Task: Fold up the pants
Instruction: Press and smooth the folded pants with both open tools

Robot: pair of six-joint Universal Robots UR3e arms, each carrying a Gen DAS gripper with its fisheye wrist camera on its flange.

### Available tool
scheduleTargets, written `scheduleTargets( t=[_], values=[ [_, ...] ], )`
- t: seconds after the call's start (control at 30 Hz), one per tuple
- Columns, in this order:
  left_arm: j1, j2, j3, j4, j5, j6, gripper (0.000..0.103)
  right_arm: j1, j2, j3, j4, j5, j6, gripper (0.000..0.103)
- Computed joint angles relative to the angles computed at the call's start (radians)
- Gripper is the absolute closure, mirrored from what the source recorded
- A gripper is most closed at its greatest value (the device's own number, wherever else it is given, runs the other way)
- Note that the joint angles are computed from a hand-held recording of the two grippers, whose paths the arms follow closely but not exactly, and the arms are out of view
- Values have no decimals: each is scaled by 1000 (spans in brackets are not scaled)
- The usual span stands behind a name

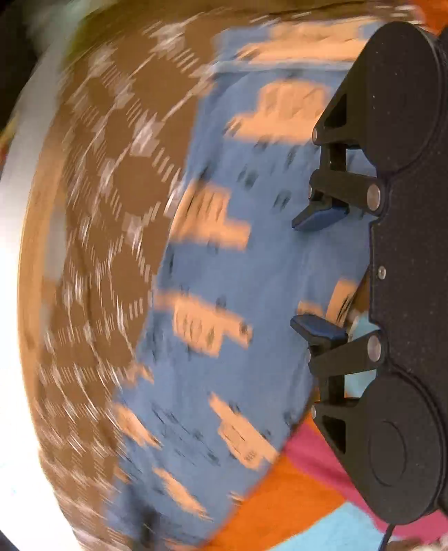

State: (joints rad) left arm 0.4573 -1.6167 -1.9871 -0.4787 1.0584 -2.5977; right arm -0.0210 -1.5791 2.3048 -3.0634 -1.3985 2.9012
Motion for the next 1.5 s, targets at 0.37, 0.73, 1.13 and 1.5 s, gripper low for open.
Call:
scheduleTargets(
  t=[0.37,0.73,1.13,1.5],
  values=[
    [-319,-329,235,237,94,-232,21,195,204,-224,-3,-49,36,44],
    [-472,-407,280,442,246,-205,4,-38,-243,171,-123,-258,201,33],
    [-811,-835,890,257,102,-178,7,-178,-296,192,1,-219,169,62],
    [-919,-1083,1325,106,365,-246,1,-151,-258,168,-10,-280,181,72]
  ],
)
